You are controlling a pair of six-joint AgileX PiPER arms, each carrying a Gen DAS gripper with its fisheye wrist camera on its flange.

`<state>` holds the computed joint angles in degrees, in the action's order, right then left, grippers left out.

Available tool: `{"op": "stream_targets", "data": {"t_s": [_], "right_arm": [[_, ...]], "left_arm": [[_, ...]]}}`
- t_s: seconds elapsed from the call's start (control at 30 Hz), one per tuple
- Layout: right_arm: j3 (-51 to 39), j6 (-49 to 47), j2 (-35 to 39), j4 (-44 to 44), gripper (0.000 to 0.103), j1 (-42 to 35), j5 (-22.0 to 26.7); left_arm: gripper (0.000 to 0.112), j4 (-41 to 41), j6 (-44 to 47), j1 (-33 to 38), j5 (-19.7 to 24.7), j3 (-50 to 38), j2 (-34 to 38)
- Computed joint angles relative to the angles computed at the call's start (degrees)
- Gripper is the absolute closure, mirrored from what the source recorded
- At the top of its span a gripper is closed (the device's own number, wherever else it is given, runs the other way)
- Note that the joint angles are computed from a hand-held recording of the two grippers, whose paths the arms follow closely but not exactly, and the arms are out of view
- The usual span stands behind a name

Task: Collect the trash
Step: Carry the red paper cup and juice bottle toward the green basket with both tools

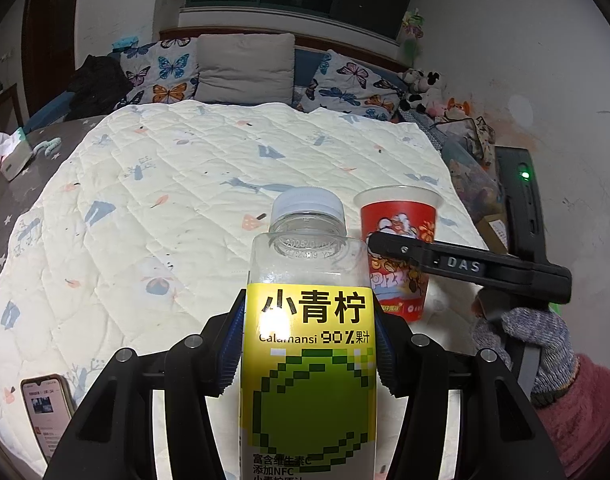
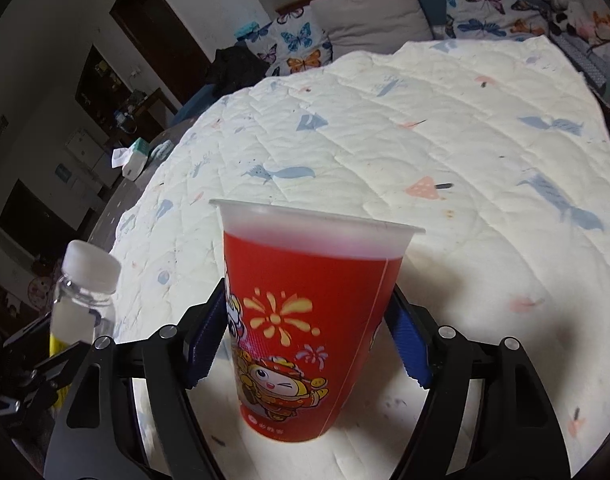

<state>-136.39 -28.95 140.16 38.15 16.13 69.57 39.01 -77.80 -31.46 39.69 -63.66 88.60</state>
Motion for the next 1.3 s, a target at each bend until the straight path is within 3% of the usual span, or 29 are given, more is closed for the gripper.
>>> {"op": "stream_targets", "data": {"t_s": [0.23,0.6,0.9,1.3], "right_arm": [[15.8,-7.9,-9.6,2.5,0.030,-3.3,-6.7],[30.0,-16.1,-18.9,5.4,0.030,-10.8,-12.0],[36.6,-20.7,-24.0,6.9,0.030,-18.9,-14.4],[36.7,-21.5,-23.7,4.4,0.030,-31.5,-16.3]], "left_arm": [[0.059,-0.7,2.2,-2.3,0.3,-4.5,3.2],[0.059,-3.4,7.2,-5.4,1.1,-12.8,9.2],[0.059,-6.8,13.5,-7.7,2.0,-21.6,15.1],[0.059,-15.0,25.9,-10.4,6.3,-43.0,28.6]]}}
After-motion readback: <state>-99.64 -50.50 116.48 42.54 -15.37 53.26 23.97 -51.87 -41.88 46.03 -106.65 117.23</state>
